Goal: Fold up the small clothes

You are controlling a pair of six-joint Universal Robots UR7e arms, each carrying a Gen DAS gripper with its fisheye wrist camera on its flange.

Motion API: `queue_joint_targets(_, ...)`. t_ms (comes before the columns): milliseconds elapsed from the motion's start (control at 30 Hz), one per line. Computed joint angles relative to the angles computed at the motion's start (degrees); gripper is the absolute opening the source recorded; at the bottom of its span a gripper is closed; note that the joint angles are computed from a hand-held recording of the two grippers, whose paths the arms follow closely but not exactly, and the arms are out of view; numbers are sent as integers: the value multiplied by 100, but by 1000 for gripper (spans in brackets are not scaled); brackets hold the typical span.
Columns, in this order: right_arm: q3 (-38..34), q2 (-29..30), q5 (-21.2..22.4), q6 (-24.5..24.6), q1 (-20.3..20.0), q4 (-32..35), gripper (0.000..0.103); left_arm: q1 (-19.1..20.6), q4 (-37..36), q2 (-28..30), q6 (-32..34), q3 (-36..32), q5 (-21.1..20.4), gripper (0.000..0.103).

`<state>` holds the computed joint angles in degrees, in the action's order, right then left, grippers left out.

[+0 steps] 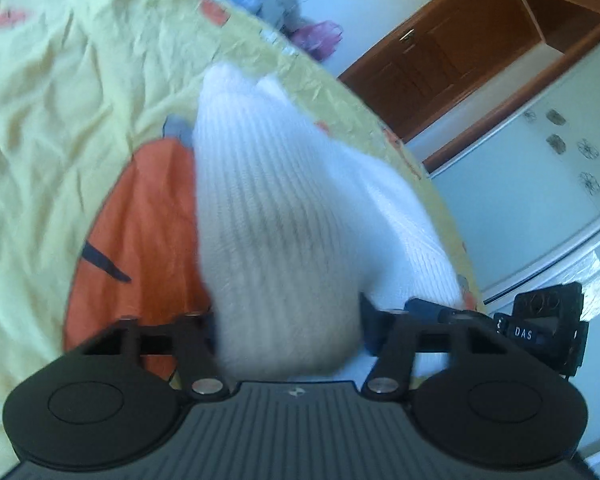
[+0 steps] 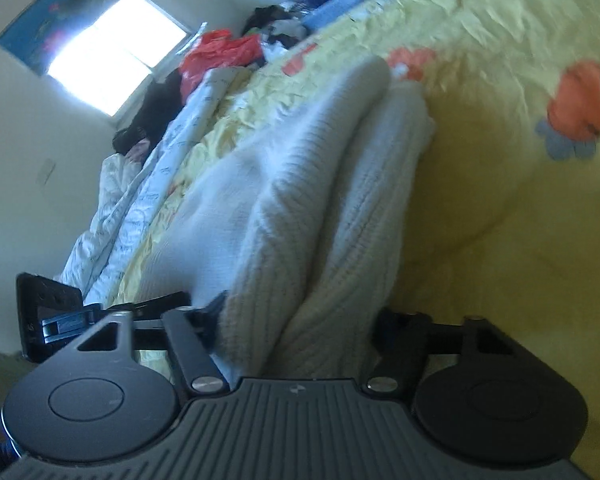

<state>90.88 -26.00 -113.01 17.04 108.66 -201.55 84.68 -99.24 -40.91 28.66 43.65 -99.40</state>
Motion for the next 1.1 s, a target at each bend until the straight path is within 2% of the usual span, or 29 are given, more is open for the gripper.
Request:
queue_joint_targets(133,299,-202,-44,-235,231,-156,60,19,217,-394,394,244,-139,45)
queue_joint_targets(267,656,-235,37,-28,327,-260,59,99,365,-731,538,702,88,45)
queue_joint_targets(333,769,-146,-70,134,311,-388,59,153,96,-829,643,1013,269,55)
queue_joint_targets(400,883,-88,5,463,206,-650,83,184,-35,-853,568,1075,281,72)
queue_joint_targets(467,1073,-210,175,859,139,-807,83,120,144,-849,657,872,416,75)
queue_joint_targets(533,1222,-390,-10,857,216,-1061,84,60,217,-855,1118,556,407,77)
queue_joint_targets(600,1300,-519,-331,586,319,-1600,85,-11,-568,-1068,1547,795,271,91)
queue_joint_targets(700,941,-600,-822,138,405,-1678,84,-199,-2236,-1338,2152,1579,143,94)
queue_joint_targets(767,542,-544,-766,-127,337,-1364,84,-385,-3126,-1452,2473,2193,295,94)
queue_joint_targets(833,106,-445,-517,-216,184,-878,81,-559,-3443,-1490,2530,2644,567,94)
queue_joint_targets(967,-970,-70,-808,-260,39,823,71,-823,-3577,-1414,2662,3231,1272,95)
queue_joint_targets(1000,-1249,75,-1123,-350,46,1302,50,-851,-3974,-1433,2825,3488,1365,98)
queue_joint_targets(1033,-1402,187,-1402,-459,65,1541,35,-851,-4336,-1482,2982,3745,1400,99)
queue_joint_targets(1100,-1374,189,-1309,-610,70,1341,17,-896,-4443,-1493,2893,3870,1570,101)
